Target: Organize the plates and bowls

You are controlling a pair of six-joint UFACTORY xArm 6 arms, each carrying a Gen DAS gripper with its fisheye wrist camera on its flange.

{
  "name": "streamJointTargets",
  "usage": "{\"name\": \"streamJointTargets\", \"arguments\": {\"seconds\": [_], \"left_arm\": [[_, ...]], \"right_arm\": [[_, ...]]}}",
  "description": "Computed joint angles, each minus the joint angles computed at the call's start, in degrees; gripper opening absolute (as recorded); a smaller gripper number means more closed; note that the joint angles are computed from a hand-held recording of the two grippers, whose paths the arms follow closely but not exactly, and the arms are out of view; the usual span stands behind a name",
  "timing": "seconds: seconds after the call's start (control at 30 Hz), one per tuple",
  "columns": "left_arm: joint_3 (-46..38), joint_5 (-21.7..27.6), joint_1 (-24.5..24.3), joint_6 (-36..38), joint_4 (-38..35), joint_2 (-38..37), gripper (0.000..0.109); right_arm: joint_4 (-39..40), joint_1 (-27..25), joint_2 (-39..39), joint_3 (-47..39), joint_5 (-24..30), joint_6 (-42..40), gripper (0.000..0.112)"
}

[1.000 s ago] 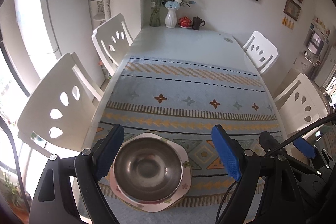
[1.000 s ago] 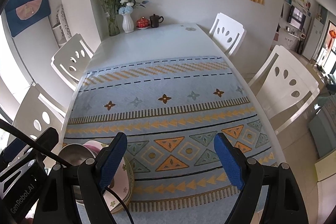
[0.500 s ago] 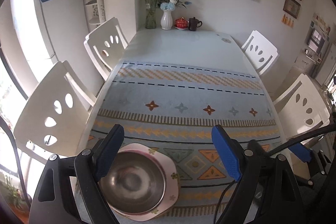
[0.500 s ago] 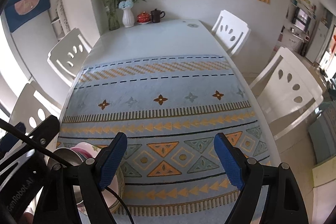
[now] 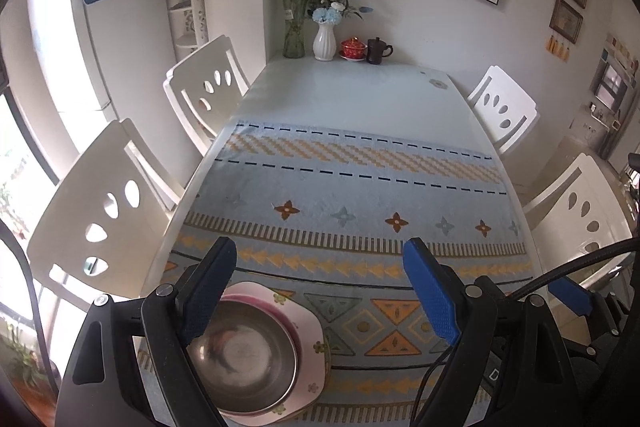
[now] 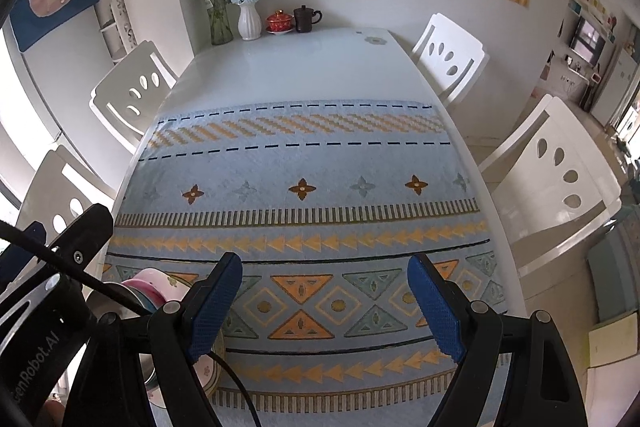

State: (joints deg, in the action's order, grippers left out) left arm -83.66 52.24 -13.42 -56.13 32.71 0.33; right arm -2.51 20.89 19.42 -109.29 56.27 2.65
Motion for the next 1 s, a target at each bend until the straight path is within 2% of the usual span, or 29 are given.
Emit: {"name": "streamJointTargets", "arguments": {"seconds": [0.27,0.57,1.0], "left_arm": [[0.89,3.82,-0.90,-3.64,3.85,-0.30,0.084],[0.23,6.24,-0.91,-2.23,3.26,0.15,0.084],[-0.20,6.97,-0.95,-0.95,3.04,0.69,0.084]], "right_arm": [[2.65,0.57,0.97,-0.09,0.74,-2.74,0.083],[3.85,1.18,2.18,-0.49,2.02,-4.38,0.083],[4.30,0.96,2.91,-1.45,3.29,-4.67,0.083]]}}
